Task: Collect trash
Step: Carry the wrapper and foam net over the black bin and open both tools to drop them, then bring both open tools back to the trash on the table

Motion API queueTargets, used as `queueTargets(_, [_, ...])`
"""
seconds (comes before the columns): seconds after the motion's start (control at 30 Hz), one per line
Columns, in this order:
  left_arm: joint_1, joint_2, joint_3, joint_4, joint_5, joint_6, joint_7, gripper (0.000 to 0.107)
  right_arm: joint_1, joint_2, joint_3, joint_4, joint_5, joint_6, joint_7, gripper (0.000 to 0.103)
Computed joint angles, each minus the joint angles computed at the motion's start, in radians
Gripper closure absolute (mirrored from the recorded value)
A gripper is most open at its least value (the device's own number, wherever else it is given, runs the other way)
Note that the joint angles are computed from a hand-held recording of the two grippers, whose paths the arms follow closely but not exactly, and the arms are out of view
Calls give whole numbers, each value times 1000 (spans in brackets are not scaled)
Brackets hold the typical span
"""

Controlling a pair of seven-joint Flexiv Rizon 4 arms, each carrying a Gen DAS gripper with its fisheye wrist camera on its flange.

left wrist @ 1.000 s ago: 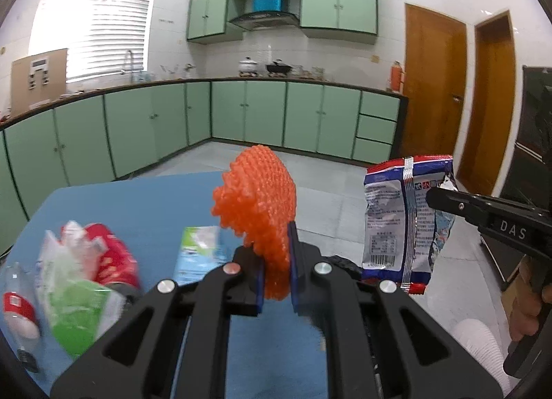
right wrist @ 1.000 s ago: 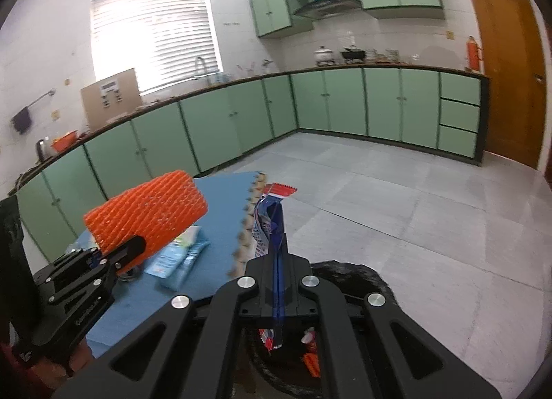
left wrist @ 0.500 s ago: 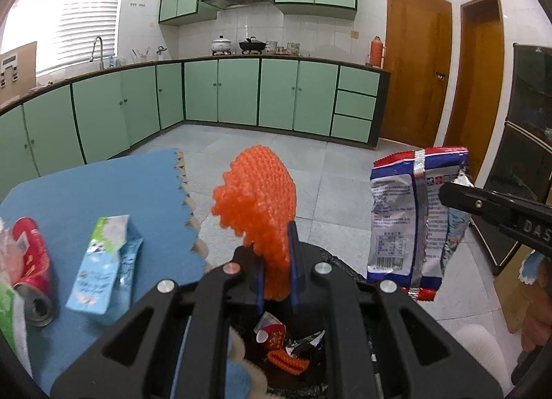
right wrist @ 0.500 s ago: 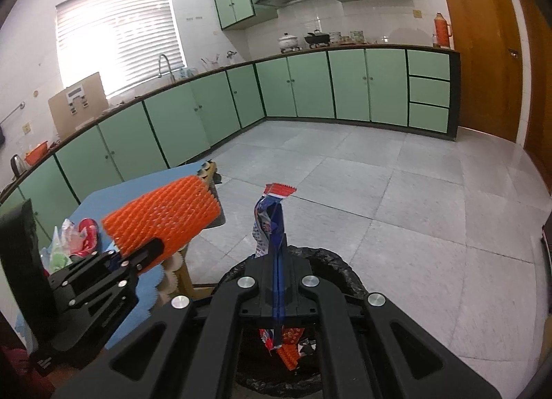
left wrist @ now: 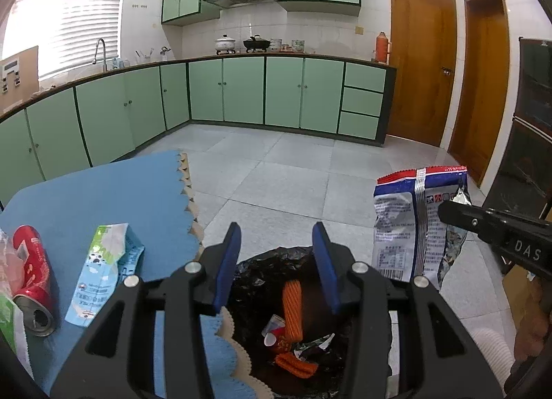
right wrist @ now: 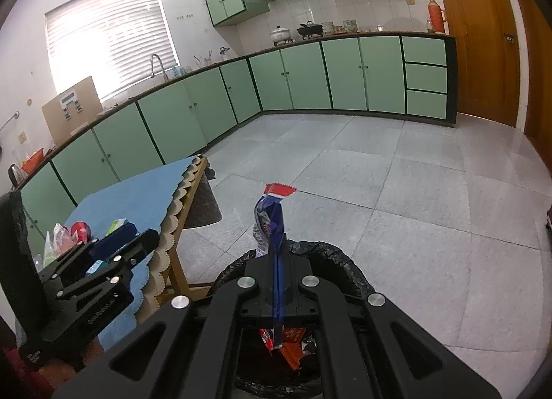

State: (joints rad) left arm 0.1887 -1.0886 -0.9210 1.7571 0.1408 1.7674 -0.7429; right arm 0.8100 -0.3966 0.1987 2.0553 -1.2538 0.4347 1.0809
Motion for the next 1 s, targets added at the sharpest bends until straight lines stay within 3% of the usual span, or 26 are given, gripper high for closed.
queueTargets(0.13, [-11, 14, 17, -4, -8, 4, -14, 65, -6, -2, -3, -5, 2, 7, -9, 102])
queueTargets(0.2, [-14, 18, 23, -5, -12, 5, -21, 63, -14, -4, -3, -5, 13, 21, -23, 96])
queueTargets(0.27, [-14, 22, 25, -5, -15, 7, -31, 59, -23, -7, -5, -8, 26, 39, -36, 81])
queueTargets(0.5, [8, 30, 14, 1, -12, 1, -45, 53, -18, -13, -11, -11, 39, 44, -16, 69])
queueTargets(0.7, [52, 37, -16, 24, 5, 17, -56, 47, 10, -14, -6, -44, 80, -26, -54, 45])
queueTargets(0.87, [117, 47, -44, 53, 37, 62, -80, 30, 56, -32, -8, -111, 111, -147, -101, 7])
queueTargets(1.0, [174, 69, -46, 72, 73, 93, -116, 20, 74, -61, -21, -169, 86, -171, -131, 6])
